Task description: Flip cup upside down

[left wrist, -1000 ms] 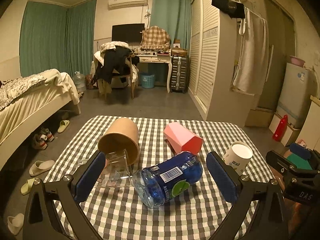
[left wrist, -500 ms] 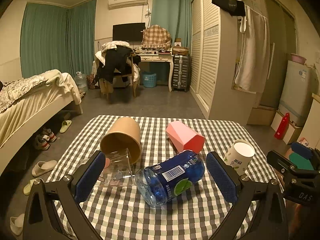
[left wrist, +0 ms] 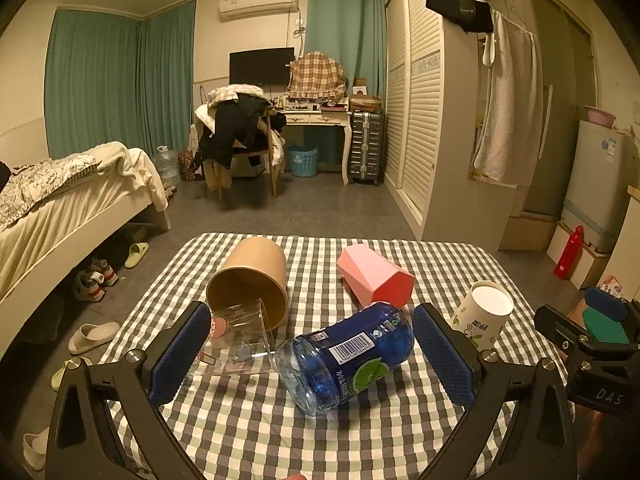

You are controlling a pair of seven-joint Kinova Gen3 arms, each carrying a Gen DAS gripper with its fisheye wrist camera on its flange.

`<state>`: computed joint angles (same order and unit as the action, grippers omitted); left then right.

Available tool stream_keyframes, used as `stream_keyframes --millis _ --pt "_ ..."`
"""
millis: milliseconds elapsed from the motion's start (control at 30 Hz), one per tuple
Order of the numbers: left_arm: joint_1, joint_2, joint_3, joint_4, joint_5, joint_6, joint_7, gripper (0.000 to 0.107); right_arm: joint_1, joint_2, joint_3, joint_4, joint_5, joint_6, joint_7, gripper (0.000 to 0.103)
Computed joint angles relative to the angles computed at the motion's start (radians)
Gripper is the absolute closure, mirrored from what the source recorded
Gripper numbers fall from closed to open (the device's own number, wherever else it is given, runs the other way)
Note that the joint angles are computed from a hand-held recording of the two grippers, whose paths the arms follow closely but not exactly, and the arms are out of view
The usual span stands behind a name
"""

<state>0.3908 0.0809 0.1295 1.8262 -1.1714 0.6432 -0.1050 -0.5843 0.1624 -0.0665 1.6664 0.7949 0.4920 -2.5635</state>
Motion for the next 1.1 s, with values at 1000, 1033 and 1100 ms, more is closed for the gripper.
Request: stream_keyframes --millis 1000,1033,1100 --pt "0.009 0.001 0.007 -0.005 -0.008 0.027 0.003 0.004 0.001 0.003 -0.003 -0.011 -0.015 0.014 0.017 0.000" --pt "0.009 0.001 0.006 -0.005 -0.008 0.027 0.002 0.004 0.003 0.002 -0.003 -0.010 -0.017 0.014 0.019 0.000" --pt "0.009 0.002 0.007 -0.005 -0.008 0.027 0.002 0.004 0.004 0.002 -0.003 -0.010 -0.020 0.013 0.023 0.000"
